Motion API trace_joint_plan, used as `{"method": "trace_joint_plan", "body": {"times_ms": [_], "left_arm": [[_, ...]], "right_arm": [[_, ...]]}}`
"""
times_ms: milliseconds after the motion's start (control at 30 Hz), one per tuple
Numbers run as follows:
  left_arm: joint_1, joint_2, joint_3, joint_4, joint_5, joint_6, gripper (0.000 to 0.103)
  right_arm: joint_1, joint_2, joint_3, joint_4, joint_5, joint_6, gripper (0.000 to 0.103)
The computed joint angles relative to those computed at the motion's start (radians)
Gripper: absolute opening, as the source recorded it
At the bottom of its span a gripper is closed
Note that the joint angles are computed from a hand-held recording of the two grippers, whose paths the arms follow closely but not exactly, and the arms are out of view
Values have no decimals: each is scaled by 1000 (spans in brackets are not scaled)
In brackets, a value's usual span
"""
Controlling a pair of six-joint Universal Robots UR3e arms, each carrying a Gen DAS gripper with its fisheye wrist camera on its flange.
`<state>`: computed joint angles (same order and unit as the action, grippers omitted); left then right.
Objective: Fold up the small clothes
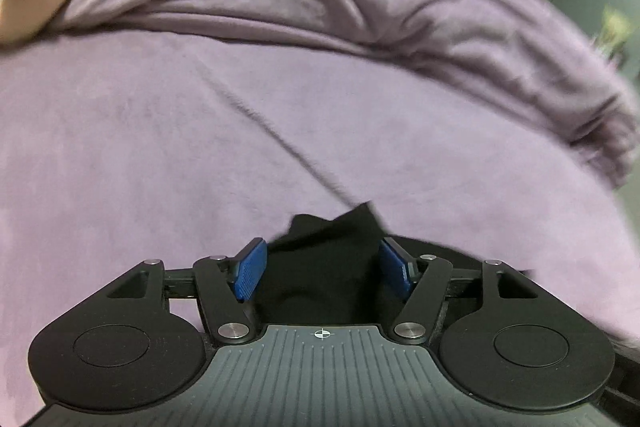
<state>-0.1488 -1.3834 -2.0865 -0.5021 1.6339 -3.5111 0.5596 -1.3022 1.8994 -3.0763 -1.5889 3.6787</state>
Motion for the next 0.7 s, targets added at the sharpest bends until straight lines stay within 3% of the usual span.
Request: {"method": "trace_joint_plan", "body": {"times_ms": [67, 167, 233, 333, 400, 500, 567, 700], "left_arm": [[-30, -76, -18, 108, 41, 6, 72], [-89, -206, -3, 224, 147, 15, 89], [-42, -202, -27, 234, 93, -27, 98], [25, -146, -87, 255, 1, -57, 99], [41, -78, -78, 148, -21, -21, 102], [53, 66, -28, -133, -28, -23, 103], [113, 276, -77, -292, -118, 13, 103], [41, 695, -162, -508, -60, 12, 103]], "right_arm": [[53, 78, -63, 28, -174, -59, 58], [-32, 89, 31, -63, -97, -12, 56], [-43, 101, 63, -134, -89, -20, 54], [-33, 132, 72, -193, -109, -29, 54], [-22, 115, 81, -187, -127, -26, 54], [28, 20, 96, -84, -165, 6, 56], [66, -100, 196, -86, -138, -14, 59], [214, -389, 442, -43, -200, 57, 64]]}}
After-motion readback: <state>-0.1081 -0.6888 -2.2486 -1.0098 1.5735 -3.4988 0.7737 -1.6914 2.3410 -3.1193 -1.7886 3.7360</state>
